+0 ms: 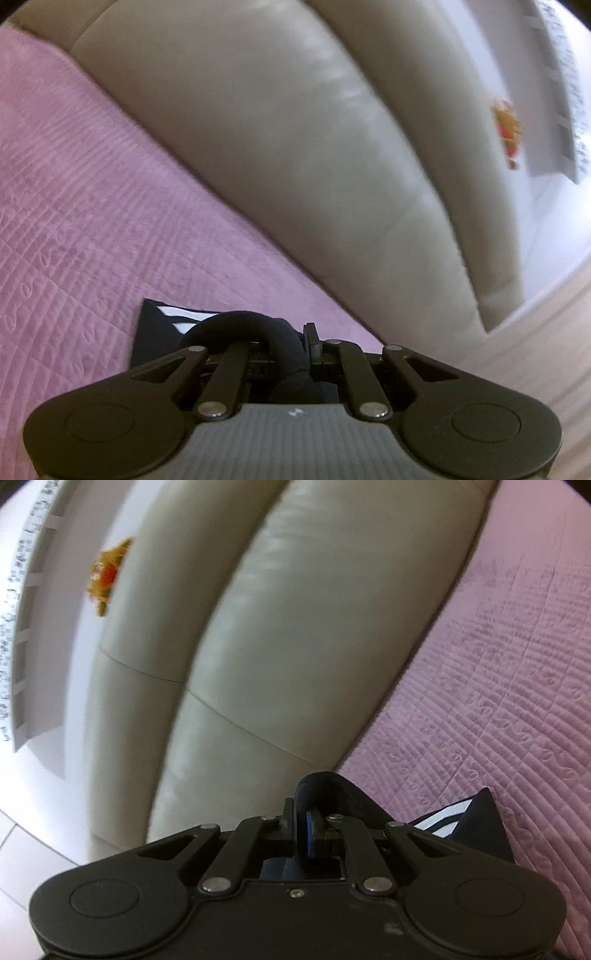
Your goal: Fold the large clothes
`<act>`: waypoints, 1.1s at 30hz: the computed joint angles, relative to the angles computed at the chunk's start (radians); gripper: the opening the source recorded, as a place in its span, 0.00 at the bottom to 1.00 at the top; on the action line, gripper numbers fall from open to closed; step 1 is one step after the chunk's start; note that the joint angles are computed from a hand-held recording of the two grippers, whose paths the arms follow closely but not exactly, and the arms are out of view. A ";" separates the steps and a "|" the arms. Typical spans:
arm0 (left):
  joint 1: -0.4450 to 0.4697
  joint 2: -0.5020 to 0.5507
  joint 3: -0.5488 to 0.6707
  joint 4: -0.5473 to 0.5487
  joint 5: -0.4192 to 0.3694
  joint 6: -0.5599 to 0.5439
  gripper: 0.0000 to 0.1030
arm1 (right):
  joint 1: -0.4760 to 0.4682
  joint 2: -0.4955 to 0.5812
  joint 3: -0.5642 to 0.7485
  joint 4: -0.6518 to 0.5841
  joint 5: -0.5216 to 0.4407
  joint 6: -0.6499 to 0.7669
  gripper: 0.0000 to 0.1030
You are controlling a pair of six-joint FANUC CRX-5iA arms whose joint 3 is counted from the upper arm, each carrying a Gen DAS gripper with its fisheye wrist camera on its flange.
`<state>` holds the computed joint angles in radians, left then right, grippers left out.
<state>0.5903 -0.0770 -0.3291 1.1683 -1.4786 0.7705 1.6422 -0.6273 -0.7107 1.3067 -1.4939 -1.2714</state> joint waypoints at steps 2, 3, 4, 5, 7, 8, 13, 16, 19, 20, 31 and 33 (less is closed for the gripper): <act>-0.026 0.023 -0.007 -0.009 0.047 0.031 0.13 | -0.071 -0.004 -0.012 -0.032 0.078 0.008 0.16; -0.037 0.033 -0.002 -0.026 0.065 0.068 0.15 | -0.092 -0.003 -0.012 -0.056 0.094 0.004 0.27; -0.042 0.052 0.008 -0.038 0.063 0.098 0.21 | -0.098 0.005 -0.008 -0.077 0.081 -0.006 0.45; -0.045 0.071 0.017 -0.045 0.053 0.144 0.25 | -0.089 0.018 -0.009 -0.072 0.041 -0.019 0.56; -0.038 0.081 -0.004 0.003 0.049 0.167 0.47 | -0.057 0.036 -0.012 -0.045 -0.029 0.037 0.77; -0.030 0.071 -0.026 0.045 0.062 0.130 0.55 | -0.035 0.042 -0.001 -0.047 -0.052 0.114 0.77; 0.013 0.016 -0.027 0.075 0.043 -0.105 0.88 | 0.049 0.108 0.090 -0.148 -0.012 0.509 0.78; -0.004 -0.041 -0.015 -0.029 0.000 -0.359 0.88 | 0.025 0.214 0.172 -0.266 0.085 0.796 0.79; -0.079 -0.117 -0.068 -0.103 0.031 -0.564 0.89 | -0.045 0.331 0.250 -0.362 0.155 0.999 0.80; -0.123 -0.144 -0.100 -0.106 0.087 -0.588 0.89 | -0.070 0.361 0.275 -0.391 0.166 1.039 0.80; -0.318 -0.194 -0.244 -0.208 0.655 -0.375 1.00 | -0.244 0.316 0.324 -0.488 0.221 1.367 0.84; -0.341 -0.206 -0.249 -0.240 0.699 -0.370 1.00 | -0.282 0.377 0.385 -0.507 0.221 1.512 0.84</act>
<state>0.2491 -0.2831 -0.5777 0.9282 -0.7797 0.4007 1.3598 -0.2508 -0.3254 0.7993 -1.2725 0.2408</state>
